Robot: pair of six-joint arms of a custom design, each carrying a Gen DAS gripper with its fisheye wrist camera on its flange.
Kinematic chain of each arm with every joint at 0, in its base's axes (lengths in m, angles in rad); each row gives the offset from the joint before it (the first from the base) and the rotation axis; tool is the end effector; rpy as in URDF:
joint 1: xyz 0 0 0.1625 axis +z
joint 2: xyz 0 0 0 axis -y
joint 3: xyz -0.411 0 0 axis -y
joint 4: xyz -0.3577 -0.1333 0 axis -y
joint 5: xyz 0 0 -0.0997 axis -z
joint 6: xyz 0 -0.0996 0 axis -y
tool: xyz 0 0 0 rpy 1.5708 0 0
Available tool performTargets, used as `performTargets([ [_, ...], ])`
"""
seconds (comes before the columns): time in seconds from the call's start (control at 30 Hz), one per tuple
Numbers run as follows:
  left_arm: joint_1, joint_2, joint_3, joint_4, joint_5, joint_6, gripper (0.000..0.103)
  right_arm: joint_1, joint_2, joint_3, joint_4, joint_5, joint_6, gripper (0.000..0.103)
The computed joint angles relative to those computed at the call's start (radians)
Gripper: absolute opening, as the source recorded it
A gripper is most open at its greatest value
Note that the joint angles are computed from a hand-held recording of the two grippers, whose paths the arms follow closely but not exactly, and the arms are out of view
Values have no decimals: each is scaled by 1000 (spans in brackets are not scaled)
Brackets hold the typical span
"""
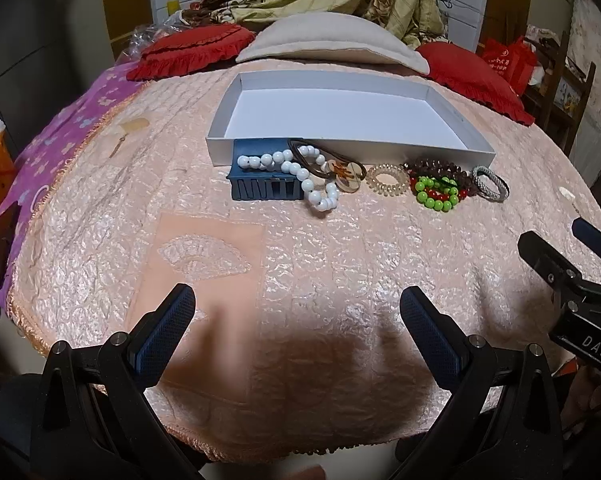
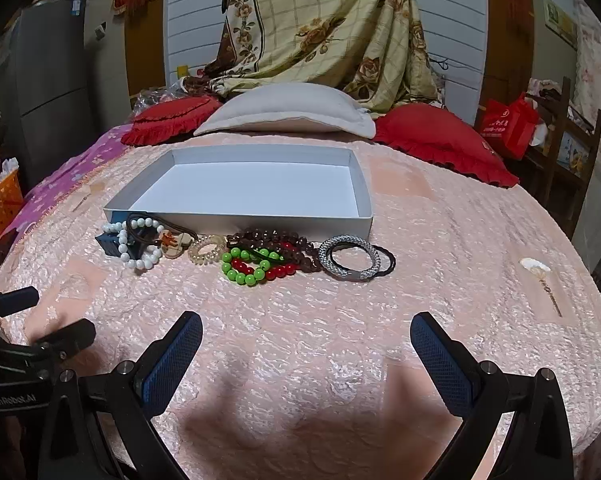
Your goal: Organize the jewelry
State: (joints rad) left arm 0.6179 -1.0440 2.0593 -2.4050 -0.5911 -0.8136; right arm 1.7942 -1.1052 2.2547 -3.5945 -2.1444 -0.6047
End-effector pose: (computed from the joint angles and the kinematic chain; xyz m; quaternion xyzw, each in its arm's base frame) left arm -0.2688 -0.4561 0.1413 0.1036 0.8737 -0.3115 0.3590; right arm 0.1790 -0.4300 0.2261 0.2400 -0.8437 0.3501 0.3286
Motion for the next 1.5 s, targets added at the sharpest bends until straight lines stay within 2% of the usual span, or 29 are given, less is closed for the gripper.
performTargets([
  [0.13,6,8,-6,21,-1,-12,102,2,0,4,-15,-4,-11,103],
  [0.3,11,18,-9,-65,-3,32,102,9,15,14,-90,-29,-39,103],
  [0.4,23,40,-10,-215,6,123,102,18,32,31,-158,-63,-83,103],
  [0.5,36,68,-18,-361,-15,274,102,13,18,65,-201,-57,-127,103],
  [0.57,35,85,8,-497,-15,377,102,9,14,71,-217,-62,-139,103],
  [0.63,34,95,24,-550,-3,413,102,5,10,70,-223,-74,-135,103],
  [0.77,50,79,36,-578,-61,414,102,5,10,64,-215,-80,-105,103],
  [1.0,52,65,44,-535,-16,365,102,17,38,56,-200,-76,-122,103],
  [1.17,73,24,52,-400,31,250,102,7,33,44,-131,-42,-74,103],
  [1.33,84,3,63,-367,40,220,102,7,19,0,6,-10,-5,103],
  [1.5,89,-13,67,-352,23,207,102,23,-1,-50,58,35,-79,103],
])
